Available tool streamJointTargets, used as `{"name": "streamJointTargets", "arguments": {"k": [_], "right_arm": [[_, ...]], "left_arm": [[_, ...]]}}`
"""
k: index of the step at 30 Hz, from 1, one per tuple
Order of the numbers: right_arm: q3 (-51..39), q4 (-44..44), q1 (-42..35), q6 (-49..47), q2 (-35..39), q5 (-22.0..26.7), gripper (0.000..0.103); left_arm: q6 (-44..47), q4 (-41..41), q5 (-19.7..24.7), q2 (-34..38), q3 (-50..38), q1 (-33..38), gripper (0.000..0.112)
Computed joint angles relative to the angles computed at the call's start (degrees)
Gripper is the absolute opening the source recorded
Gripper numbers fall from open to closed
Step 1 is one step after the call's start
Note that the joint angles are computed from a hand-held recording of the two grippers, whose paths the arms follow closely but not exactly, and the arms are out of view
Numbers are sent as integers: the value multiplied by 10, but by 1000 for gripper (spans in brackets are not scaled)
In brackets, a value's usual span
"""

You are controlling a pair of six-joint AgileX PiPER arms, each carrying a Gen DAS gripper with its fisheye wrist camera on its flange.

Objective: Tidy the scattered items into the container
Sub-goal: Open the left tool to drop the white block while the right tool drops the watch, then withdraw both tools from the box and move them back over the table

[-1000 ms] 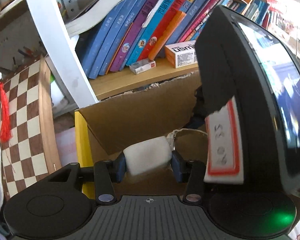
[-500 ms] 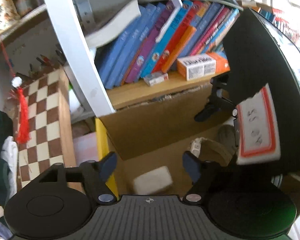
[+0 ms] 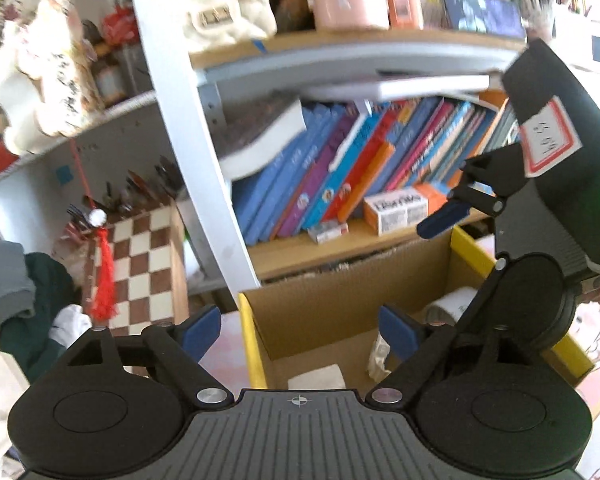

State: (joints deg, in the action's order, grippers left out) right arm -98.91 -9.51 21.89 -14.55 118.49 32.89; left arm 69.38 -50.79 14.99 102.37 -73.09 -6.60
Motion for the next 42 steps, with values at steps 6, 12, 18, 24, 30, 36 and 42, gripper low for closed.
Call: {"name": "streamJointTargets", "arguments": {"k": [6, 12, 18, 24, 30, 36, 42], "right_arm": [[111, -17, 7, 58, -88, -77, 99], [213, -81, 25, 162, -182, -122, 100], [302, -272, 60, 386, -259, -141, 100], [396, -530, 118, 670, -336, -111, 100], [472, -636, 187, 828, -396, -25, 100], [524, -652, 256, 926, -427, 67, 100], [568, -620, 319, 997, -442, 136, 101]], "left_arm": [[146, -170, 18, -68, 67, 32, 90], [212, -237, 50, -140, 133, 64, 90], [267, -299, 83, -209, 198, 101, 91], [292, -332, 124, -272, 256, 151, 95], [276, -311, 183, -303, 290, 213, 96], [282, -303, 219, -319, 321, 262, 96], [304, -289, 256, -337, 363, 310, 96]]}}
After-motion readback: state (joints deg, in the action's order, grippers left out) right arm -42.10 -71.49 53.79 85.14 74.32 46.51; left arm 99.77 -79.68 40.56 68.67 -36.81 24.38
